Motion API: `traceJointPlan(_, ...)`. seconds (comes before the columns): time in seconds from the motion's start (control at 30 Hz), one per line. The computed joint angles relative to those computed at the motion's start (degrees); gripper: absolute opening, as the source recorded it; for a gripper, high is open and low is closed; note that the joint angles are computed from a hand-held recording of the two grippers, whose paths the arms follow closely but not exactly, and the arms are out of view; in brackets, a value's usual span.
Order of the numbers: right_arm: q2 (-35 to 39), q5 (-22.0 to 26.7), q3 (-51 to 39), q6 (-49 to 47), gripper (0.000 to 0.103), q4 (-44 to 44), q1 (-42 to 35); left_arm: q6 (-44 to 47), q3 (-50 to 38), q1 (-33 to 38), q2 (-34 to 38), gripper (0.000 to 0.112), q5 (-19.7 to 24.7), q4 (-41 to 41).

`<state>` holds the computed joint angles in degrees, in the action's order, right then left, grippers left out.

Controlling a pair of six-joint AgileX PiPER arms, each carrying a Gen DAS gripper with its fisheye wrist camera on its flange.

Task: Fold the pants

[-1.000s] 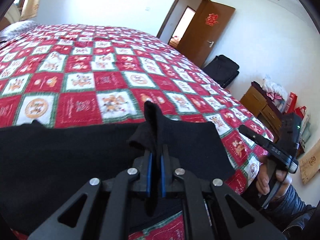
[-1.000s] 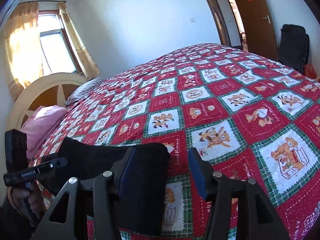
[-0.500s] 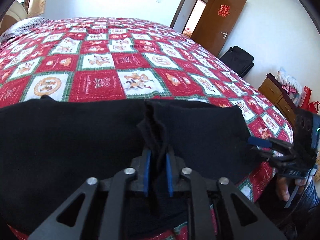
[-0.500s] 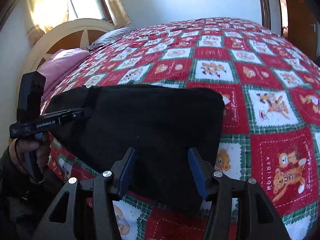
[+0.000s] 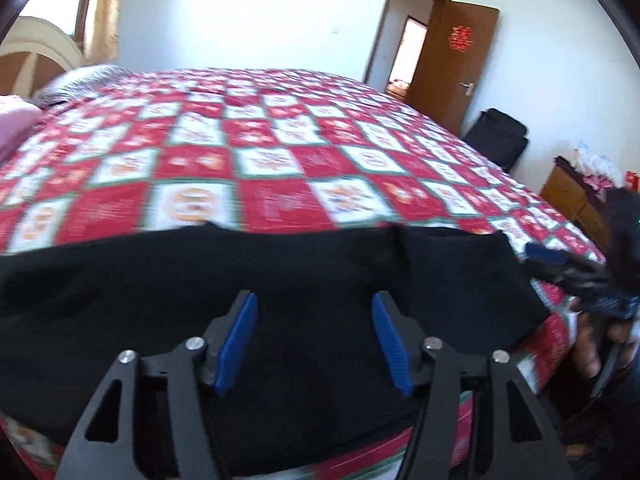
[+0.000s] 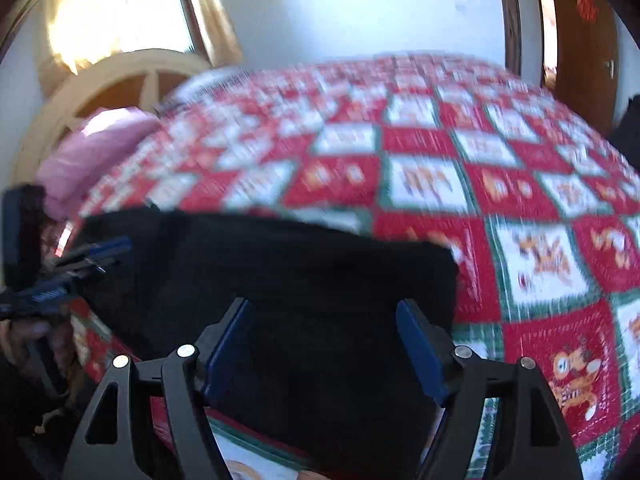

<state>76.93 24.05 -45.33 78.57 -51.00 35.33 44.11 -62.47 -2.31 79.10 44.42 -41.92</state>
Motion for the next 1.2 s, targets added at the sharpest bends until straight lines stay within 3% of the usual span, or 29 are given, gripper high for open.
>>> traceJointPlan(0.17,8.1,-1.4,-9.6,-1.1,0.076,-3.1,6.8,4.2,0.3,9.9,-0.8,0.070,-1.1,1.8)
traceJointPlan(0.27,15.8,-2.8,-17.3,-8.2,0.076,1.9,8.9,5.3,-0.6,16.8,0.8,0.072,-0.8,1.2)
traceJointPlan(0.43,23.5,3.0,-26.6,-11.3,0.076,7.5,10.2,5.8,-1.9,24.3,5.1,0.072,-2.3,0.7)
traceJointPlan(0.5,25.7,9.0,-30.9,-13.0,0.076,8.9,10.6,5.8,-1.5,25.5,6.2,0.072,-4.1,0.7)
traceJointPlan(0.63,34.8,27.1,-45.6,-21.6,0.074,12.8,11.9,9.2,-0.3,26.6,7.8,0.072,-6.1,-2.5)
traceJointPlan(0.67,36.0,28.4,-47.2,-21.5,0.066,12.9,11.7,11.1,0.0,26.8,7.8,0.072,-6.5,-3.3)
traceJointPlan(0.7,35.9,28.3,-47.1,-21.3,0.060,13.7,11.1,11.8,0.3,26.6,7.5,0.072,-7.0,-3.3)
traceJointPlan(0.77,33.4,25.4,-43.7,-17.5,0.037,13.6,9.9,13.2,0.3,27.1,7.5,0.072,-7.0,-3.8)
traceJointPlan(0.83,29.7,23.3,-38.5,-10.2,0.030,9.5,9.7,16.3,0.4,28.7,7.2,0.072,-7.3,-6.5)
traceJointPlan(0.97,21.8,11.6,-27.5,-0.4,0.033,5.5,8.2,18.6,-1.1,31.5,8.9,0.076,-6.7,-9.3)
traceJointPlan(1.0,21.6,8.9,-26.9,-2.5,0.038,7.6,7.7,18.0,-1.5,32.1,9.5,0.076,-6.4,-9.2)
traceJointPlan(1.03,21.5,5.6,-26.4,-6.5,0.056,10.9,7.3,17.6,-2.0,32.6,10.3,0.076,-6.0,-9.1)
traceJointPlan(1.07,22.0,4.1,-26.5,-8.2,0.064,11.9,7.7,17.1,-2.3,33.0,10.9,0.076,-5.8,-8.8)
traceJointPlan(1.2,23.2,4.9,-26.2,-4.1,0.064,5.7,11.5,17.0,-2.9,34.0,12.7,0.077,-5.8,-8.7)
